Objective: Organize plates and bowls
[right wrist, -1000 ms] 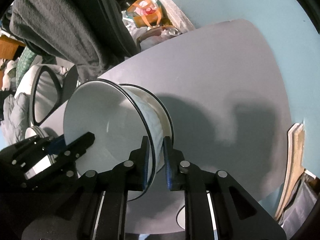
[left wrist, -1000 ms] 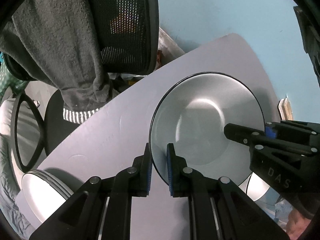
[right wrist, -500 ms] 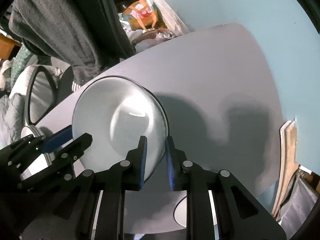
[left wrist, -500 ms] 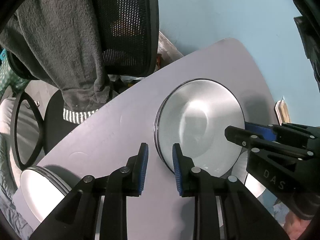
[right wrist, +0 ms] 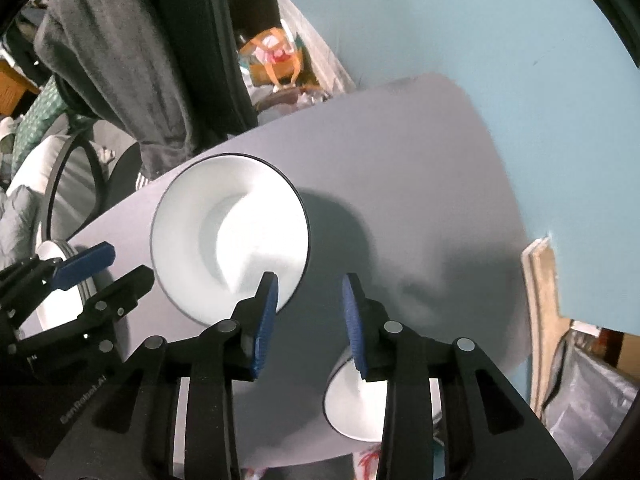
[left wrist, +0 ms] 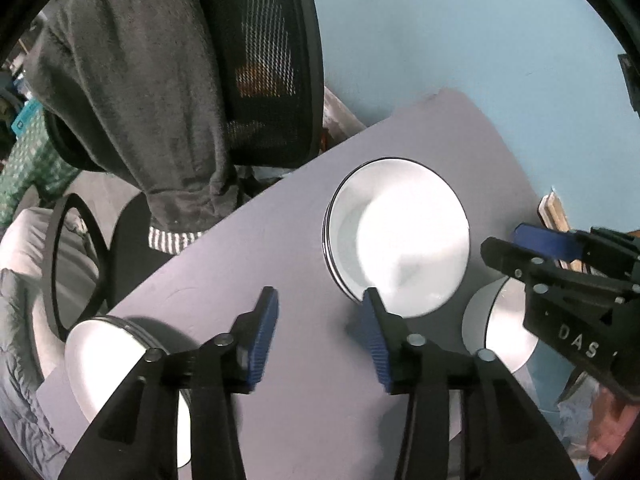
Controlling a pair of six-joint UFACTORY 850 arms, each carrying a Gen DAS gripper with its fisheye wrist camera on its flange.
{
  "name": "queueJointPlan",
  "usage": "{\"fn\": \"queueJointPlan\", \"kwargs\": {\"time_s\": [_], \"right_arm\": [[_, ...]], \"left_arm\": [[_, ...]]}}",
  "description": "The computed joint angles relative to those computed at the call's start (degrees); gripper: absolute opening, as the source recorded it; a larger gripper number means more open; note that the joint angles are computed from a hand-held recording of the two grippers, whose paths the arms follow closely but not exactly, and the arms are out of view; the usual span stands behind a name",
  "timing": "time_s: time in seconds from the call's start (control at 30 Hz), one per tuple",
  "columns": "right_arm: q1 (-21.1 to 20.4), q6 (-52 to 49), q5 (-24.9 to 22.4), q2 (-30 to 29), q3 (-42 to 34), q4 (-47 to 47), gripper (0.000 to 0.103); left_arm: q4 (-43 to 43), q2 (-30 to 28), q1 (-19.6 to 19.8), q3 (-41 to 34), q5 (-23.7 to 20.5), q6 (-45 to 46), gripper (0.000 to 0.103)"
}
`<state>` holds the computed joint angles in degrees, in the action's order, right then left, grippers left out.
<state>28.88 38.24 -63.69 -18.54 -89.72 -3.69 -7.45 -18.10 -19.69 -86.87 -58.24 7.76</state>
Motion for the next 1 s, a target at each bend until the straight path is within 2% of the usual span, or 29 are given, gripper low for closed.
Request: {"fn": "queueJointPlan", "kwargs": {"time_s": [0.17,0.23,0.47,0.57,1.0], "right_arm": [[1.53,1.70,-0.33,2.37,0.34,-3.34,0.041],[2.04,2.17,-0.56,3.30,0.43,-3.82,0.042],[4.32,4.84,-1.81,5.53,0.63,-7.11,0.046],[5.39,5.71,-2.04,6.82,1.12,-7.80,0.049],[8.14,9.95,-4.42,10.03,3.24,-8.27,0.051]], "left_arm": [[1.39,3.79,0.24,2.23,1.38,0.58,0.053],[1.73,5.12,0.31,3.10,1.92,0.76,0.064],[0.36,9.26,1.22,5.61,1.75,2.98,0.065],[0.22,10.75,1.66,6.57,1.73,3.24,0.076],[-2.74,14.96,2.46,9.25,-0.96,5.87,0.076]]}}
